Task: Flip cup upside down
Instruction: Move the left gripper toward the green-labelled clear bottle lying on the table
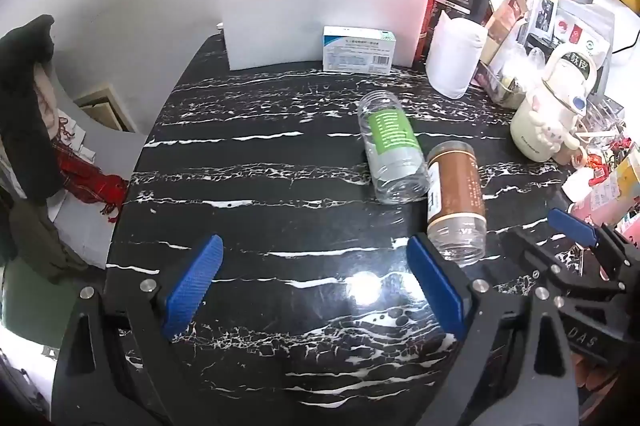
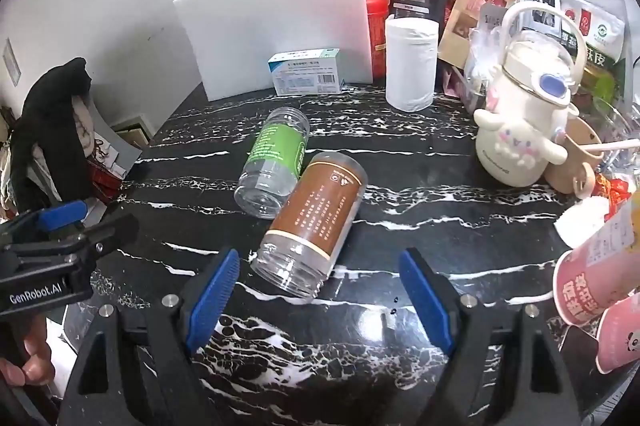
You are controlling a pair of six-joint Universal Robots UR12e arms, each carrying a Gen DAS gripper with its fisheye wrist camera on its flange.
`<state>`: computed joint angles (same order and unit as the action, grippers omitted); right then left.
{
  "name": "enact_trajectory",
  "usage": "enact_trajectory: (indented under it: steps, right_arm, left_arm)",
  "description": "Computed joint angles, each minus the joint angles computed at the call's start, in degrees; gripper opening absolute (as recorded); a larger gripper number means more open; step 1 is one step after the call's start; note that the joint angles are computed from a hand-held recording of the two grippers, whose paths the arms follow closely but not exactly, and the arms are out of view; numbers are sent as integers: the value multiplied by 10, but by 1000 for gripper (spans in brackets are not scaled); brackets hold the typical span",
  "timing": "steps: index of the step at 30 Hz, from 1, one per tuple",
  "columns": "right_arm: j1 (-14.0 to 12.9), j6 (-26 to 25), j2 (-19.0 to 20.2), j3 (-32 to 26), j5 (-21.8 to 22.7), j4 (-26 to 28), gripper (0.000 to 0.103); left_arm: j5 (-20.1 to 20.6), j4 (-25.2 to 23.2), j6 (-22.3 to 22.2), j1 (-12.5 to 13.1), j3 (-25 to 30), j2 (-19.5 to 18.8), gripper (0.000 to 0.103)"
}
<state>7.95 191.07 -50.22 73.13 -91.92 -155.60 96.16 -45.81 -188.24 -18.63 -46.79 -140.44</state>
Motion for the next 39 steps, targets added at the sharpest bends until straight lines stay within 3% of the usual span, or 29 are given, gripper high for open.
enact_trajectory:
  steps: [8,23,39]
  right_arm:
    - [2,3,-4,1,-24,12,83]
    - [-1,-3,-5,13,-22,-26,83]
    - [-5,6,-7,-1,-9,34,83]
  left_arm:
    - [-8,-8,9,-3,22,-11,93]
    - [-13,-22,11,-4,45,-23,93]
    - [-16,-39,12,-8,76,-43,93]
